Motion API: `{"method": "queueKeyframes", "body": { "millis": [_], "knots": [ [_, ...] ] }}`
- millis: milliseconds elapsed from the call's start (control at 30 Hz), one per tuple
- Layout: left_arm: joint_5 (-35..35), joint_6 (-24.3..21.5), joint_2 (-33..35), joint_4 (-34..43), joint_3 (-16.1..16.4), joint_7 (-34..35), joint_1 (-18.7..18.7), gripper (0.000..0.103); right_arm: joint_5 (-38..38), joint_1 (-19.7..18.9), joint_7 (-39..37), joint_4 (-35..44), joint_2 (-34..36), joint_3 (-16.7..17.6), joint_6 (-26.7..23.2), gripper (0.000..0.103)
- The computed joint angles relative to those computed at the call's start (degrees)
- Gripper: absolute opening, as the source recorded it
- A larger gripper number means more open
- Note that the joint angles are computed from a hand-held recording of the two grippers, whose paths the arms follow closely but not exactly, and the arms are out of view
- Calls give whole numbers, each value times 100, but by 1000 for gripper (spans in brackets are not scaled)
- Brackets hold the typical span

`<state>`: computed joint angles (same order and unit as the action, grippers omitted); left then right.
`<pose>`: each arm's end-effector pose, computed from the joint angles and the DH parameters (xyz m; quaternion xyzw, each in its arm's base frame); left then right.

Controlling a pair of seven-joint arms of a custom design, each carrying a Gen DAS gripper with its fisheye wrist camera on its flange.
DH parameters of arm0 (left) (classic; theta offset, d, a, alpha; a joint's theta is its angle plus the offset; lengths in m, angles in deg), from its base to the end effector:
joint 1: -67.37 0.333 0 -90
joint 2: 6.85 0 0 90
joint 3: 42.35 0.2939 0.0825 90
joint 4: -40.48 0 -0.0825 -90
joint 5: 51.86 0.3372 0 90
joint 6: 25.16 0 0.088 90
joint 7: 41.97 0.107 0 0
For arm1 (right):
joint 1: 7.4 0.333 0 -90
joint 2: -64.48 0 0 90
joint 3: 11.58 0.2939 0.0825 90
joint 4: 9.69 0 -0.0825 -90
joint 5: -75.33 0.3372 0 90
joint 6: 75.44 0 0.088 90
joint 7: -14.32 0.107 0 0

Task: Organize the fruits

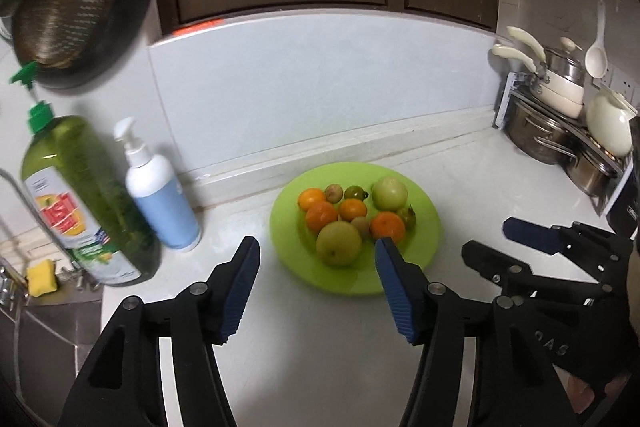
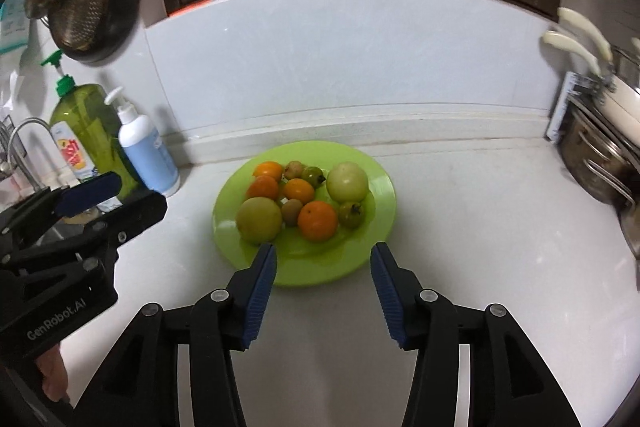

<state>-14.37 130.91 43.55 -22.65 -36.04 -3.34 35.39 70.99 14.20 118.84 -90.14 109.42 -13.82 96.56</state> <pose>0.6549 -0.3768 0.3716 -0.5965 0.6794 -0.3088 0.2956 0.6809 0.2542 0.3451 -0.7044 0.5888 -0.2125 0.3346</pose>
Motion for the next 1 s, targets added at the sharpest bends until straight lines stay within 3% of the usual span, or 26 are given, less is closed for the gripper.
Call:
{"method": "queueKeyframes", "body": {
  "millis": [133,267,400,567,733,1000],
  "knots": [
    [745,520,-786,-1269,535,-1018,-421,74,-163,576,518,-1232,-730,-663,687,60],
    [1710,598,-1388,-2099,881,-2179,-830,85,-290,1332,843,-2270,-1317,-1490,1336,68],
    [2772,373,-1924,-2772,1212,-3654,-1341,91,-30,2382,792,-3118,-1702,-2545,1912,74],
    [3633,-294,-2468,-3369,1100,-4666,-1742,99,409,3397,116,-4197,-2222,-3421,2622,80],
    [4138,-1108,-2933,-3855,745,-5283,-2005,103,742,3545,-471,-5001,-2761,-3417,3134,85],
    [4319,-1763,-3330,-4255,48,-5515,-1901,103,1322,3425,-1325,-5985,-3540,-3098,3602,86]
  ]
}}
